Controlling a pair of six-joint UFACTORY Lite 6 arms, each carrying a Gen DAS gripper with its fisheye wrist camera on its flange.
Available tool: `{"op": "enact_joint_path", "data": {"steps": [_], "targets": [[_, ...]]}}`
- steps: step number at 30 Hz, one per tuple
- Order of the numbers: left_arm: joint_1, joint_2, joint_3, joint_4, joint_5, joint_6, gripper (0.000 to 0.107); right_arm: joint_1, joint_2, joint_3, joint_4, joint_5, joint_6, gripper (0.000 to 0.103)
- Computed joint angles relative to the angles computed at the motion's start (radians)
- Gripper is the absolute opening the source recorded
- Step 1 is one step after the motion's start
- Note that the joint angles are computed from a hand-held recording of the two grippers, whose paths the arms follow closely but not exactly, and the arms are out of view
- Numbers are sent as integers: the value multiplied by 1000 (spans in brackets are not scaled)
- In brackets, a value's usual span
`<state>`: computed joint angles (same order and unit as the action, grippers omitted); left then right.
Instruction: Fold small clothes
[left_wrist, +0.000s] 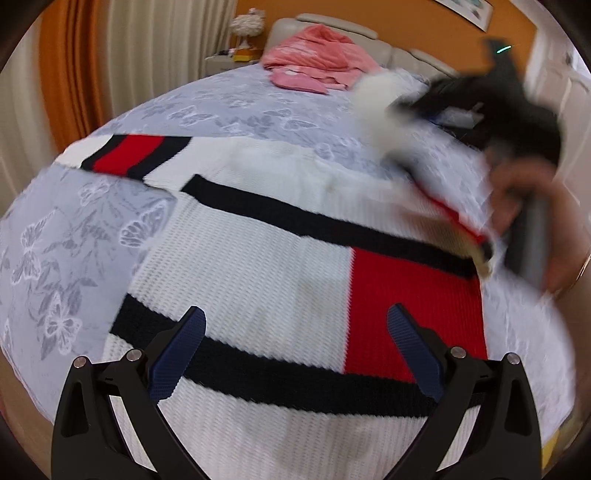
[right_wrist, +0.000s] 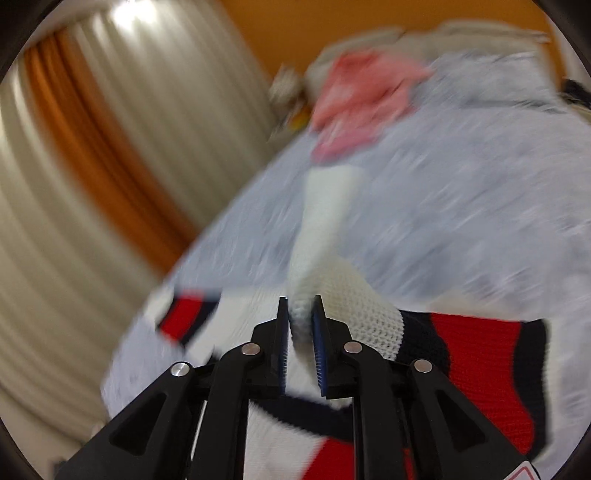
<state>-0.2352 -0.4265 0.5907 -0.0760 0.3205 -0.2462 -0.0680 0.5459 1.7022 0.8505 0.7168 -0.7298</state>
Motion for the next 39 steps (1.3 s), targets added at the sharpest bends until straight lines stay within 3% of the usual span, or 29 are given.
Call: {"op": "enact_joint_path", "data": {"steps": [2, 4, 5, 6, 9, 12, 17, 19, 20, 21, 23, 26, 29, 31, 34, 37, 38, 39], "targets": [[95, 63, 53, -195, 12, 209, 98, 68, -63, -144, -42, -99, -15, 17], [191, 171, 140, -401, 34, 419, 98, 21, -215, -354, 84, -151, -187, 29], [226, 224, 179, -504, 51, 523, 98, -35, -300, -458, 146, -157, -277, 51], [257, 293, 229, -606, 65, 628, 98, -79, -386, -563, 201, -193, -354, 64], [291, 582, 445, -846, 114, 865, 98, -279, -565, -798, 196, -297, -482, 67], [247, 877, 713, -801, 111, 754, 98, -434, -457, -765, -8, -344, -373, 67], [221, 1217, 1090, -821, 174, 567, 93, -514, -247, -652, 16, -328, -388, 67], [195, 1284, 1190, -723, 173, 462, 67, -497, -179, -633, 67, -342, -421, 67], [182, 1310, 1239, -686, 172, 451, 23, -482, -138, -607, 76, -346, -415, 58], [184, 1333, 1284, -692, 198, 482, 7, -473, -113, -591, 111, -357, -439, 36], [202, 1284, 1248, -769, 160, 590, 7, -490, -113, -570, 197, -326, -484, 13], [246, 1192, 1138, -831, 100, 687, 7, -586, -200, -622, 368, -259, -637, 12], [266, 1247, 1125, -764, 96, 664, 5, -606, -86, -613, 343, -321, -666, 12], [270, 1226, 1043, -846, 53, 757, 5, -615, -88, -631, 376, -315, -730, 11], [279, 1181, 969, -997, 38, 892, 5, -576, -113, -595, 183, -312, -522, 13], [348, 1124, 932, -1131, 147, 1009, 10, -571, -194, -623, 13, -299, -353, 23], [378, 1084, 896, -1187, 146, 1085, 15, -581, -277, -690, 24, -292, -372, 29], [409, 1059, 881, -1204, 147, 1120, 36, -592, -350, -745, 30, -281, -393, 37]]}}
